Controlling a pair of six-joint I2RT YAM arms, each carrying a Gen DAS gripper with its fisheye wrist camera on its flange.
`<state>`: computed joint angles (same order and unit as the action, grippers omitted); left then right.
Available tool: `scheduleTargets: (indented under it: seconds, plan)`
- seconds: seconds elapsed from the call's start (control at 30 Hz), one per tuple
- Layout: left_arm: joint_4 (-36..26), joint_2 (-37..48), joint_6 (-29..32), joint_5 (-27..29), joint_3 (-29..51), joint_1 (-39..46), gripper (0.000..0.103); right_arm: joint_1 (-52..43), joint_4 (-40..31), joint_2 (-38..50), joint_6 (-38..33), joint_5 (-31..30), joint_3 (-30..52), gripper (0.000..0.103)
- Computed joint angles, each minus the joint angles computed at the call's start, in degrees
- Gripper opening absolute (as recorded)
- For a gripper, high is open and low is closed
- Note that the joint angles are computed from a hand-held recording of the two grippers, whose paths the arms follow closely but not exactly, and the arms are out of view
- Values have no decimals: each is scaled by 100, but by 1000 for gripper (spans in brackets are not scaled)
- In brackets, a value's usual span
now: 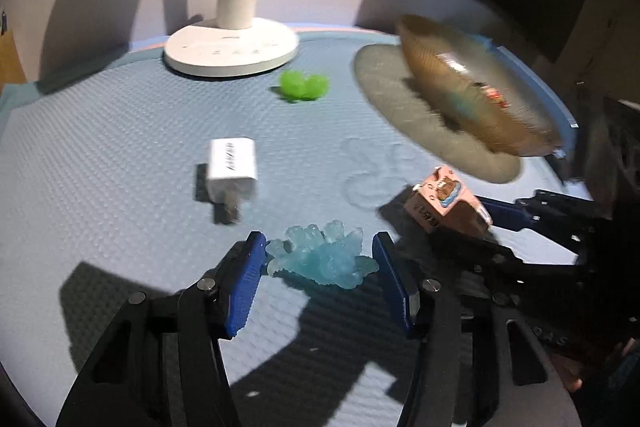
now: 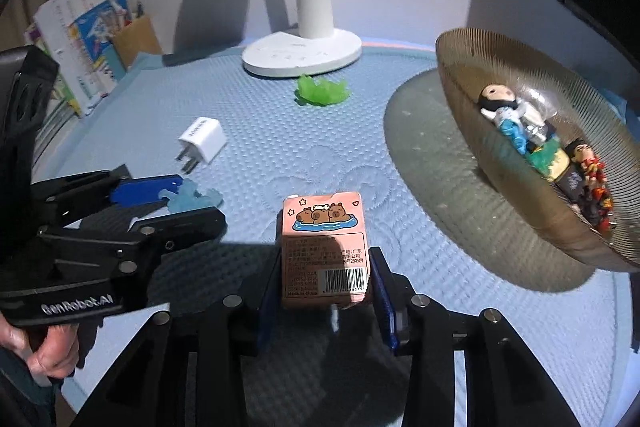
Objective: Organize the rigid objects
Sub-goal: 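Grasp the blue gel toy with the left tool while the right tool holds the pink box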
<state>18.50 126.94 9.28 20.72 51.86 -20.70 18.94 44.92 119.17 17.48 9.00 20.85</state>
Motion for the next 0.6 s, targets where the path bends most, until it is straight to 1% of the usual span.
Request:
scheduleTargets:
  seconds: [0.1,0.17,0.23,0.3,0.37,0.4,0.43,0.47,0.5,0.53,0.6]
  plan:
    - [344,-554,217,1,-777,31,52,78,98,-367,-71,9,-475,40]
    - [513,-776,314,5,-1135,57,52,140,168,-504,-182,24,-785,40]
    - [714,-870,356,-122,-1394,45,52,241,346,-391,-212,156,-998,40]
    - [866,-765,329,-306,-1460,-25,53,295,598,-73,-155,224,-1080,40]
    - [818,-492,241,-413,-1309,-83,53,154,893,316,-58,29,-1068,40]
    - [760,-364,192,-472,-1214,-109,53,109,1174,424,-37,-13,-1137,42]
    - [987,-326,162,-545,-1285,-147,53,64,1228,431,-10,-69,-1160,45]
    - [1080,-349,187,-642,-1343,-201,53,28,1242,422,11,-112,-1174,48]
    - [1111,-343,207,-730,-1353,-245,54,-20,1297,441,32,-193,-1185,58]
    - [1174,-306,195,-839,-1362,-297,54,-68,1395,491,63,-286,-1195,59]
    - [1277,-297,210,-998,-1413,-376,54,-9,1454,534,191,-200,-1186,59]
